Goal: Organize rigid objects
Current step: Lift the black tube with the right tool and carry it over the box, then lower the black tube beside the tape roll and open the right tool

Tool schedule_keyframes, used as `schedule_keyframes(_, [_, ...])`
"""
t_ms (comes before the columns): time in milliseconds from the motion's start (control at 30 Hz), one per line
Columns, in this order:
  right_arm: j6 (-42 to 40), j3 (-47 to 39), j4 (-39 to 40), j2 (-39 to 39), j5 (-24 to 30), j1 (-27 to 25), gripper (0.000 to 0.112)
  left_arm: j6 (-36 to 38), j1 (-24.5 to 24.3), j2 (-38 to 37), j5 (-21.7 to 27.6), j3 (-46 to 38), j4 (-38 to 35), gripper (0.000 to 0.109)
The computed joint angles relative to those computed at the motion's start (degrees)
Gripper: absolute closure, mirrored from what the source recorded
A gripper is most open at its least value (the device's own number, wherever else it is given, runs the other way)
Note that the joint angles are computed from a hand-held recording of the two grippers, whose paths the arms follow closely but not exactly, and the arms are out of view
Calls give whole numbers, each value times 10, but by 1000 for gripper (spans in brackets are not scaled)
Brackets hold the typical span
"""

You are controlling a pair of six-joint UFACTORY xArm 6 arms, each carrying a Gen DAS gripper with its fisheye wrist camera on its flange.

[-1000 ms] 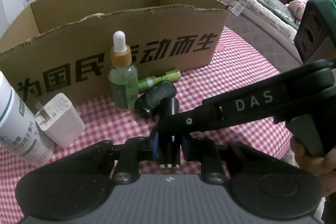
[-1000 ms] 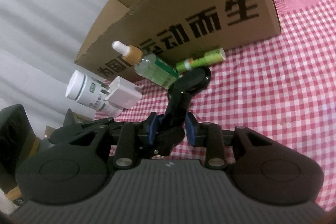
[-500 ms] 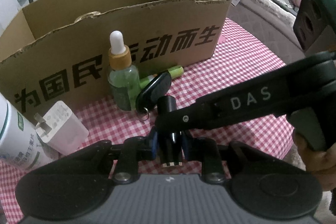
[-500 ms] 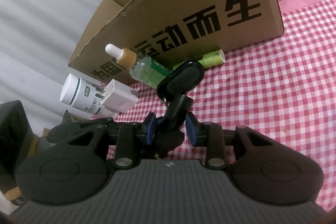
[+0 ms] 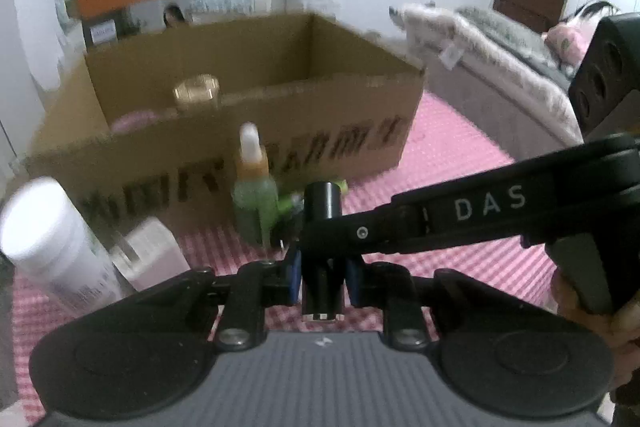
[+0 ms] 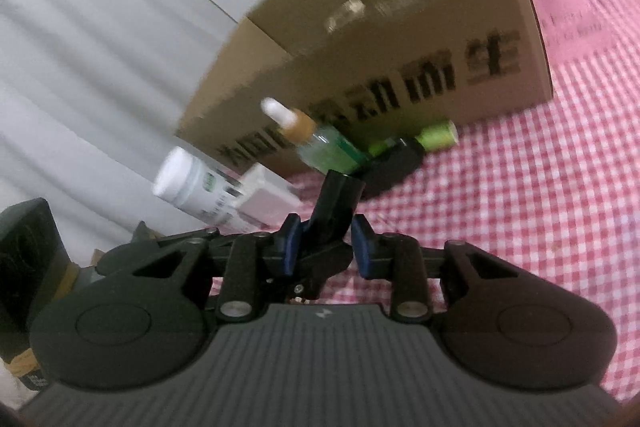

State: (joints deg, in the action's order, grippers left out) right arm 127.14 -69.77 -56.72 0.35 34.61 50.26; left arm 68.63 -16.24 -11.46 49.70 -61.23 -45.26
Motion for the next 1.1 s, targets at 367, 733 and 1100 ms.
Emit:
schedule_keyframes(367, [-158, -120, -36, 3, 57, -12, 85, -46, -10, 37, -3, -151, -13, 86])
schedule_keyframes(733, [-536, -223, 307, 81, -38, -161, 85, -330, -36, 317, 132, -514, 153, 86])
schedule_keyframes(1100, [-836, -347, 652, 207, 81, -227, 86, -484, -46, 492, 272, -719, 256, 86])
